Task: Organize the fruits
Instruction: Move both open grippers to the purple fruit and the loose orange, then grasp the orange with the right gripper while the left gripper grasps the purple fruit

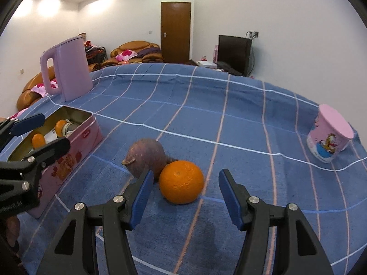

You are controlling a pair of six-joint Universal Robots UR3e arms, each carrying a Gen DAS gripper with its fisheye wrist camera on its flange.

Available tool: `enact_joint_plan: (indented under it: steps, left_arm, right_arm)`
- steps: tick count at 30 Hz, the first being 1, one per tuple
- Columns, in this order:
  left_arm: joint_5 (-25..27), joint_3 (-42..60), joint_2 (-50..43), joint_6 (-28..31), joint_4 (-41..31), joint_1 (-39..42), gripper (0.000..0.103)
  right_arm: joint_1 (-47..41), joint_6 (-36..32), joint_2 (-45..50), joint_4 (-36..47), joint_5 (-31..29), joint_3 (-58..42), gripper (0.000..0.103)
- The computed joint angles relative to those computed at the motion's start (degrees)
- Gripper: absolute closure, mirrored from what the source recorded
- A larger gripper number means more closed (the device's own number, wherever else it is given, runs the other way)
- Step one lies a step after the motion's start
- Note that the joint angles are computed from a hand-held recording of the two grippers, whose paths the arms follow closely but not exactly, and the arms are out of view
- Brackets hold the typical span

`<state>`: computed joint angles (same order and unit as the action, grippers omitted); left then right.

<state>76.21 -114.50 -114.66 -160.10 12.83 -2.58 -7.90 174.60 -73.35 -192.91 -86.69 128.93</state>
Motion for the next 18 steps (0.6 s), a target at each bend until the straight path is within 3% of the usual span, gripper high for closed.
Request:
enact_joint_plan:
  steps: [7, 12, 13, 14, 18]
  left_arm:
    - [1.38, 2.59, -1.75, -0.61, -1.87, -1.66, 0.021]
    - [2.32, 3.96, -2.62, -0.73, -2.56, -3.20, 0.021]
    - [2.33, 4.09, -2.69, -0.73, -2.69, -3.41, 0.021]
    - [2.32, 4.36, -2.71, -0.73, -3.11, -3.67, 0.021]
    - [1.85, 5.65, -2.93, -1.06, -5.07, -4.61, 0.021]
  right_arm:
    - [-0.26, -1.68, 1.94, 3.89, 2.33, -2.81, 0.042]
    - [-3.61, -2.64, 1.54, 8.37, 7.89, -3.37, 0.042]
    - [-4.06, -2.53, 1.40, 8.57, 8.29, -3.22, 0.047]
    - [-4.34, -2.20, 1.17, 7.97, 8.18, -2.75, 0.054]
    - [-5.06, -0.85, -0.16, 2.96, 8.25, 0.53, 0.055]
